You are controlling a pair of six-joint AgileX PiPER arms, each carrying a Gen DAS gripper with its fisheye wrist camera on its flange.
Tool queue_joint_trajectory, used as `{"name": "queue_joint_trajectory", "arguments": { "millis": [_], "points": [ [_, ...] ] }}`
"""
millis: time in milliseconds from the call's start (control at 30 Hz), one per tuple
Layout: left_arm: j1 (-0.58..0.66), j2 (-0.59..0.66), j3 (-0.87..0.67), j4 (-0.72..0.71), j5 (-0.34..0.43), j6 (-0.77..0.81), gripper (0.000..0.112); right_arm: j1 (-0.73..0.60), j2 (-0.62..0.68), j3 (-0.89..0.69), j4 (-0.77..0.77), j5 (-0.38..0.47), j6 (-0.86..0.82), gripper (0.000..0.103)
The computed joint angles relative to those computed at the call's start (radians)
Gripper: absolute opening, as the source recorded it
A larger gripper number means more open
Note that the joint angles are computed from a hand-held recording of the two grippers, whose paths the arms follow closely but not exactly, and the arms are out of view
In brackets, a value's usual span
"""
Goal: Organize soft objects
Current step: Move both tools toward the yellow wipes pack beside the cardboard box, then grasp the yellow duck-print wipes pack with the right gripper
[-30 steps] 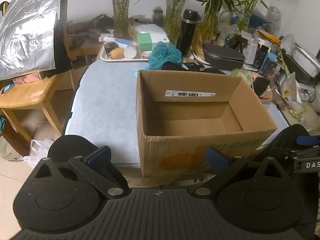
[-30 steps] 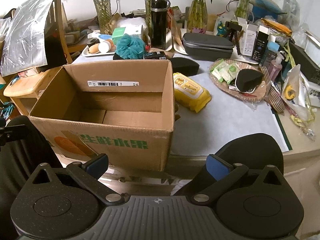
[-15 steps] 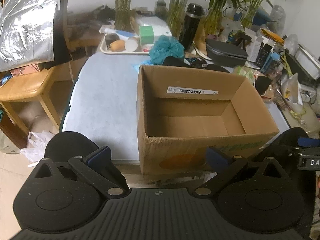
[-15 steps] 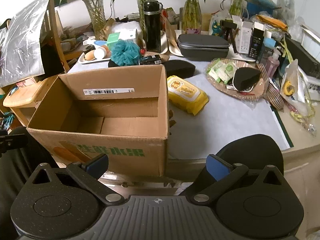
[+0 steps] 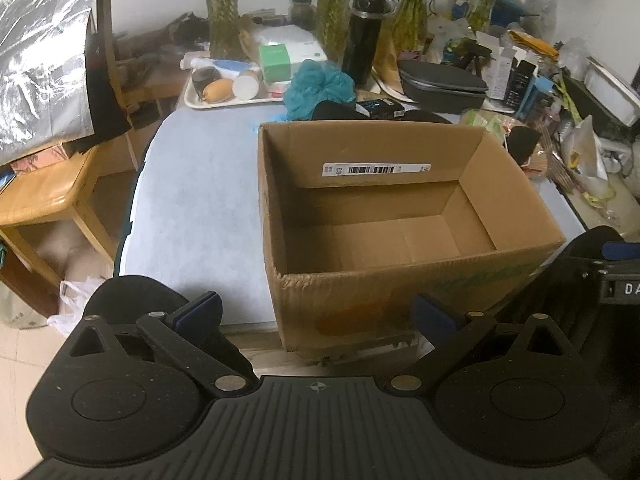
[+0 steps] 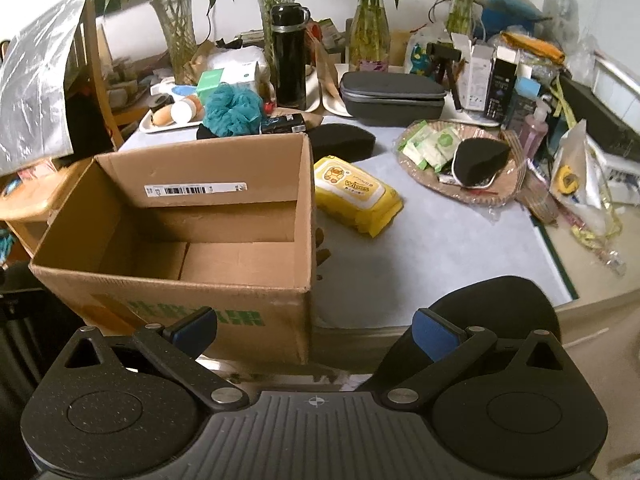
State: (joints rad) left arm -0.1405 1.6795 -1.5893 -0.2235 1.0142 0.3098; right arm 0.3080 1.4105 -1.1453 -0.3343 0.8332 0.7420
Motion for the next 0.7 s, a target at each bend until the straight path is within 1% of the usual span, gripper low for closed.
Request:
{"name": "queue_joint_trajectory", "arguments": {
  "millis": [67,133,333,400,533,600,700],
  "points": [
    [-0.007,0.005,-0.010,0.009,-0.001,-0.003,0.103,-0.022,-0.006,0.004,0.040,-0.029,-0.021,0.103],
    [-0.013,0.004,-0.011,0.017,-0.019,-0.014,0.103,-0.026,-0.009,0.006,0.032,-0.044,-0.004,0.103],
    [-0.016,0.009,-0.019,0.000,-0.064,-0.022,0.103,-0.039,0.011,-0.034,0.000,-0.041,-0.033,0.103],
    [-0.018,0.013,-0.025,0.003,-0.075,-0.023,0.103,-0.054,0.012,-0.040,0.010,-0.045,-0.068,0.103],
    [0.006,0.024,-0.043,-0.089,-0.070,0.083,0.103,-0.097,0.035,-0.070,0.086,-0.048,-0.182,0.103],
    [0.009,0.027,-0.047,-0.107,-0.075,0.103,0.103,-0.120,0.052,-0.089,0.123,-0.042,-0.235,0.103],
    [0.013,0.039,-0.063,-0.120,-0.074,0.121,0.103,-0.143,0.077,-0.117,0.147,-0.037,-0.269,0.103]
  ]
}}
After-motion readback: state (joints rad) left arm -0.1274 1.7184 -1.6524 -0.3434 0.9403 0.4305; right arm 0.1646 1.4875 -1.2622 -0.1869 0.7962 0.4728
